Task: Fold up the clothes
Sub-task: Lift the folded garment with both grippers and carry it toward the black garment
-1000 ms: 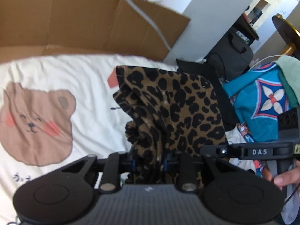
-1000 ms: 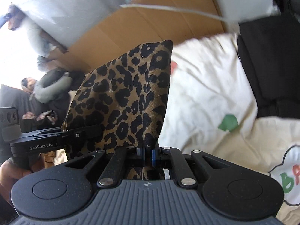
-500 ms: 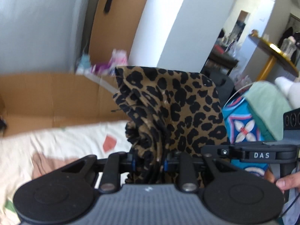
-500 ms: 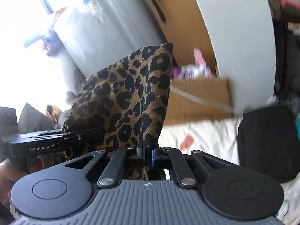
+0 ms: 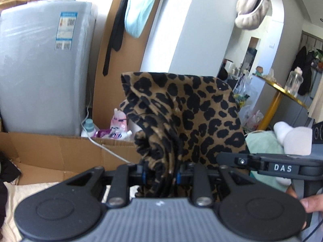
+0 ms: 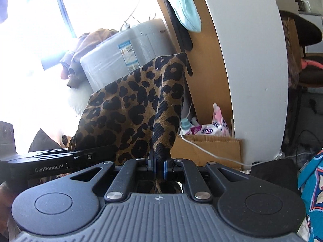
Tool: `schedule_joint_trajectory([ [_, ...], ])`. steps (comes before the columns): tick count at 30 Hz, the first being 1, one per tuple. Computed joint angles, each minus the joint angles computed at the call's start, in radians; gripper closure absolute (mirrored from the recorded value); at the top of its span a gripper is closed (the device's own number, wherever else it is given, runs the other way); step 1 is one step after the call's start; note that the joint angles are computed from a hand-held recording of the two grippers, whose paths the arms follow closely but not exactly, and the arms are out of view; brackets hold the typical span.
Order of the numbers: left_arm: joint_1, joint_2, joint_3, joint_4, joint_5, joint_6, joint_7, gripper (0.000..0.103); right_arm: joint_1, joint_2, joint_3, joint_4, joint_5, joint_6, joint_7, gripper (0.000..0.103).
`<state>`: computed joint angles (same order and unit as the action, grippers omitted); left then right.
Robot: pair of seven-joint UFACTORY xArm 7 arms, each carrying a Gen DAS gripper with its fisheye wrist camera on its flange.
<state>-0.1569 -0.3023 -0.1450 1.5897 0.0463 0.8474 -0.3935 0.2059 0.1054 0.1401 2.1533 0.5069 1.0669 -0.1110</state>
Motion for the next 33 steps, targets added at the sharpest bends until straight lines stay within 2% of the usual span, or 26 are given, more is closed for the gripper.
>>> schedule_joint_trajectory([
  [5,0.003,0.020,-0.029,0.093,0.041,0.065,-0.042,0.077,0.007,0.021,0.003,0.118,-0.038,0.068,0.022,0.098],
  [13,-0.001,0.025,-0.057,0.192,0.087,0.139,-0.099,0.076,0.007,0.006,0.003,0.205,-0.039,0.125,0.092,0.098],
  [17,-0.004,0.028,-0.076,0.231,0.122,0.175,-0.110,0.076,-0.004,-0.005,0.000,0.213,-0.023,0.137,0.080,0.098],
  [27,-0.029,0.074,-0.131,0.308,0.221,0.223,-0.158,0.077,-0.043,-0.120,-0.057,0.009,0.086,0.072,0.012,0.098],
  [33,-0.068,0.121,-0.146,0.358,0.271,0.249,-0.198,0.076,-0.052,-0.175,-0.087,-0.086,0.092,0.045,-0.006,0.098],
])
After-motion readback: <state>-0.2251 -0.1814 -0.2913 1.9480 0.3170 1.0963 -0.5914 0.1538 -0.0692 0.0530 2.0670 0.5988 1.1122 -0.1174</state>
